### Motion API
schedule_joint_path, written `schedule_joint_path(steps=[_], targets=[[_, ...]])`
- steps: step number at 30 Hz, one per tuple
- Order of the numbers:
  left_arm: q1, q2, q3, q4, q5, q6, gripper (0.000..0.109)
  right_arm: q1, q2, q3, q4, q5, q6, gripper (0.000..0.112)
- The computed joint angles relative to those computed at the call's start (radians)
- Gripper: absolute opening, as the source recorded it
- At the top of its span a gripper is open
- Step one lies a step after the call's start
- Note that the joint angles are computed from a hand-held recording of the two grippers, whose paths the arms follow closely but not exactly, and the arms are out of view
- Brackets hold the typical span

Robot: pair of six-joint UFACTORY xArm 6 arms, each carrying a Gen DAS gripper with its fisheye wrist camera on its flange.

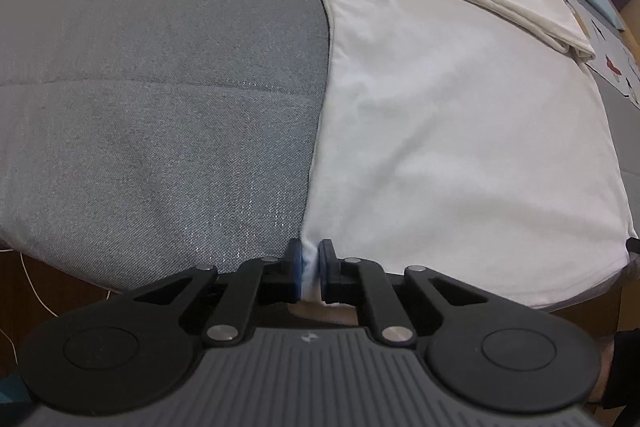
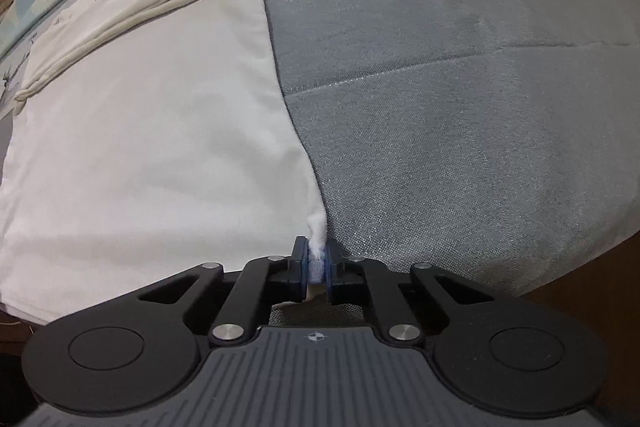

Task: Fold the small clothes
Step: 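Grasp the hem with the left gripper while the right gripper grasps the hem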

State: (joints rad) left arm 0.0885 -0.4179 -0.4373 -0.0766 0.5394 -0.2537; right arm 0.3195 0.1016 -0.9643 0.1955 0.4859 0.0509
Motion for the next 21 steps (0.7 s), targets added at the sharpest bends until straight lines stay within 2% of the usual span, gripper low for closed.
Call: schedule_joint_path(steps=[11, 14, 19, 21], targets=[[-0.010, -0.014, 0.014, 0.058, -0.012, -0.078, 0.011, 0.004, 0.007, -0.015, -0.026, 0.019, -0.008, 0.012], [-0.016, -0.015, 0.016, 0.084, -0.021, -0.083, 0.007, 0.011, 0.008, -0.017, -0.056, 0.013, 0.015, 0.009], [-0.004, -0.029, 0.019, 0.033, -0.013, -0.050, 0.008, 0.021, -0.026, 0.027, -0.058, -0.043, 0.016, 0.008], [0.004, -0.027, 0.016, 0.000, 0.002, -0.040, 0.010, 0.018, -0.026, 0.027, -0.089, -0.032, 0.042, 0.010]])
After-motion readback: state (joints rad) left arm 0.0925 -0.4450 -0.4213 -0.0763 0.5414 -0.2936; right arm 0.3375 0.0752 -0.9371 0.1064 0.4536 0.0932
